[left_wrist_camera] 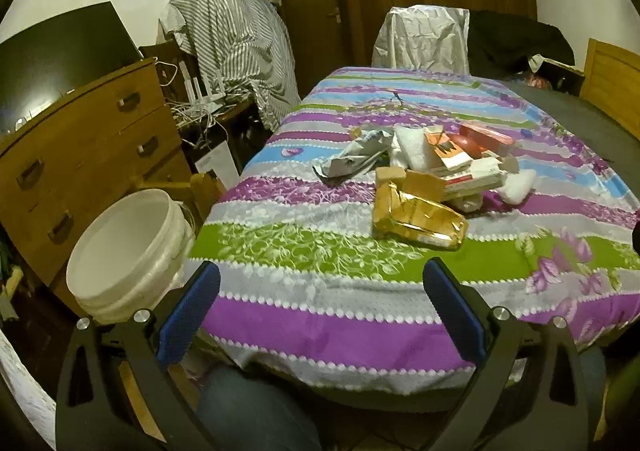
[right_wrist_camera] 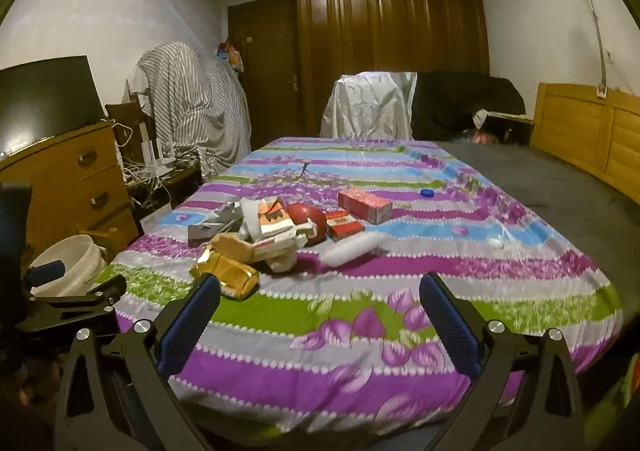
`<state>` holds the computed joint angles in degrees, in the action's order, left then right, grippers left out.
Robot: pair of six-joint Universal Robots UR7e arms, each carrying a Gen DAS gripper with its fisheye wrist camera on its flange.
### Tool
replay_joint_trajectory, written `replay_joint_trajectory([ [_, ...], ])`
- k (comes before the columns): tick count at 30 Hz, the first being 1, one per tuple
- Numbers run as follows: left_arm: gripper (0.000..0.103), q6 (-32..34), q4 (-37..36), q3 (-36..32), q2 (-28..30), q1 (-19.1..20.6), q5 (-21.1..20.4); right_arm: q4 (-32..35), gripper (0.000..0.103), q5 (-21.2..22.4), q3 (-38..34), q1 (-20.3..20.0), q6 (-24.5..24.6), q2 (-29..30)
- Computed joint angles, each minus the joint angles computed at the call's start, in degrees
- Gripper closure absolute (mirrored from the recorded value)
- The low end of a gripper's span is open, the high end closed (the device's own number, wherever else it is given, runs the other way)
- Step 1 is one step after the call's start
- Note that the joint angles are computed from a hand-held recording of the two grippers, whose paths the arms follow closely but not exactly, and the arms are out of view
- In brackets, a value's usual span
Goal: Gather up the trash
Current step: 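Move both tools toward the gold foil packet on the bedspread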
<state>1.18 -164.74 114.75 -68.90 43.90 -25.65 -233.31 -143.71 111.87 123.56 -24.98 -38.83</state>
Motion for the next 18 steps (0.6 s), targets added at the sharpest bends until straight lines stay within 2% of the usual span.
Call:
replay_joint_trajectory([
  [6, 0.005, 3.3, -0.5, -2.7, 2.4, 1.3, 0.2, 3.2, 0.004, 1.7, -2.7, -1.6, -1.0, 0.1],
  [18, 0.005, 0.5, 6.8, -5.2, 3.8, 3.5, -1.1, 10.3, 0.004, 5.1, -5.0, -4.4, 1.4, 1.2],
])
